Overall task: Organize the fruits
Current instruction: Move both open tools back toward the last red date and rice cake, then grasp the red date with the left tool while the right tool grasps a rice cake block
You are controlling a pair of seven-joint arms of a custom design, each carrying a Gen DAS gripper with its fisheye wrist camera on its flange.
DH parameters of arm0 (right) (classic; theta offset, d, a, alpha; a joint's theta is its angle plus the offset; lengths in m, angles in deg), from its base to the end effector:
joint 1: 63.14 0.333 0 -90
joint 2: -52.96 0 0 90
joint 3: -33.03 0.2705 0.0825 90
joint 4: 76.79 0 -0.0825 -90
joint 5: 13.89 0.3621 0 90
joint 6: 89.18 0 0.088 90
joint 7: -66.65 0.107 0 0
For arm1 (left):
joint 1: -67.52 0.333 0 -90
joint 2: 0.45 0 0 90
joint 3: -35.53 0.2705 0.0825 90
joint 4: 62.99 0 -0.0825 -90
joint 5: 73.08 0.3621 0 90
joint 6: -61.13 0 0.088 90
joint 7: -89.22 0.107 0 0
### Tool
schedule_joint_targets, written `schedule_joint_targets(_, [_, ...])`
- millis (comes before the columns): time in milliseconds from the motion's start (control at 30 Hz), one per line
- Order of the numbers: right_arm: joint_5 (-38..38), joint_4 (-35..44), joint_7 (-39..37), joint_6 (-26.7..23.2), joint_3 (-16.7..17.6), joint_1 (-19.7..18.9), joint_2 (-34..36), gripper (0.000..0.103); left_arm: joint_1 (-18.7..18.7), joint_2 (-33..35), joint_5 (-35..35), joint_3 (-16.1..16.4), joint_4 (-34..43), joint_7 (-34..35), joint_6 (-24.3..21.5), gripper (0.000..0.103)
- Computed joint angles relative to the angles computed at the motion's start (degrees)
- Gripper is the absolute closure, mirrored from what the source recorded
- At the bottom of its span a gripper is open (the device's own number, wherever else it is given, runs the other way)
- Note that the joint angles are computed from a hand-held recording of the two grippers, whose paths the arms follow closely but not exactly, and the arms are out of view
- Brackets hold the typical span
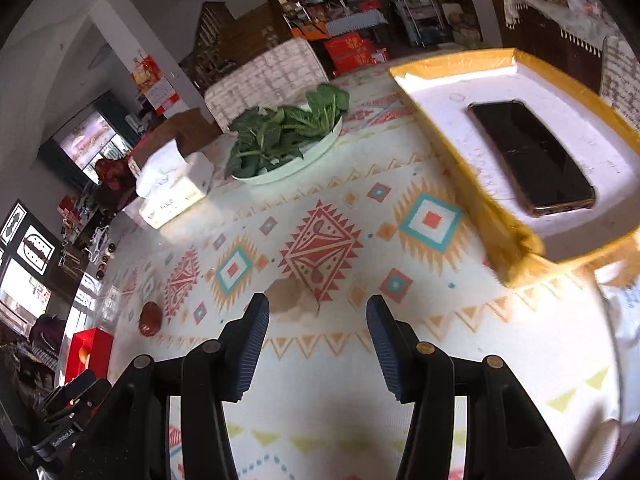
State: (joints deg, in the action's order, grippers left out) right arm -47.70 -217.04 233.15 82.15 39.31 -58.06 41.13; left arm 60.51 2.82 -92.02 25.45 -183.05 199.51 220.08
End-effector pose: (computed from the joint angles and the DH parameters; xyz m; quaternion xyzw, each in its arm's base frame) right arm 0.4728 0.1362 0.4249 -0.4399 0.8137 -0.1626 0.3434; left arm 0.5571 -0.1553 0.4310 -0.5322 0.7837 -0.2856 0.1449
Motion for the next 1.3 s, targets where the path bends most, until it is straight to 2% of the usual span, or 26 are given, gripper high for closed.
schedule_joint_targets(200, [2.84,4.61,-4.56,-0.27,-1.49,2.60,6.05,0.048,-0.57,8.56,2.87,-0.19,9.18,-2.59,-1.59,0.033])
schedule_joint_targets(267, [-0.48,5.75,-3.10,-1.47,-1.21,2.51,6.70,0.048,-1.02,11.25,3.85,-0.19,12.00,-3.52,-1.98,0.033])
schedule_joint_targets(533, [-4.02,8.87,-4.07,-4.08,-2.28,4.63,8.82,0.048,-3.90,16.78,10.42,0.95,17.69,-6.90,-0.76,0.034])
schedule_joint_targets(600, [-4.65,9.60,-4.27,-4.88,-2.48,5.07,9.27,0.048,-4.61,17.56,12.22,1.28,18.48,-7.60,-1.00,0.046])
schedule_joint_targets(667, [-5.24,10.13,-4.38,-5.51,-2.71,5.44,9.61,0.048,-5.70,17.51,14.78,2.10,17.88,-8.88,0.38,0.064])
schedule_joint_targets(733, [-5.92,10.34,-4.18,-5.96,-2.89,5.70,9.69,0.048,-4.87,17.17,13.92,0.99,17.43,-7.68,0.55,0.065])
schedule_joint_targets(800, [-6.42,10.39,-3.76,-6.22,-3.06,5.85,9.70,0.058,-4.70,16.80,13.75,0.77,16.68,-7.43,1.18,0.067])
schedule_joint_targets(867, [-6.55,10.28,-3.48,-6.33,-3.23,5.90,9.63,0.068,-4.07,16.14,12.61,0.16,15.88,-6.72,1.46,0.068])
schedule_joint_targets(933, [-6.39,9.71,-3.05,-5.09,-3.49,5.73,9.45,0.068,-3.11,14.99,10.53,-0.79,14.73,-5.44,1.76,0.072])
schedule_joint_targets(1100, [-10.05,8.97,1.07,-4.69,-3.22,5.13,8.44,0.069,0.31,9.51,0.58,-4.13,9.38,1.45,3.01,0.072])
schedule_joint_targets(1200, [-12.89,8.14,4.26,-3.60,-2.93,4.44,7.41,0.069,1.58,5.29,-7.02,-5.00,5.58,6.80,3.48,0.072])
schedule_joint_targets(1300, [-14.36,7.26,6.29,-2.25,-2.47,3.90,6.30,0.069,1.66,1.10,-14.39,-4.41,2.21,12.19,3.40,0.072])
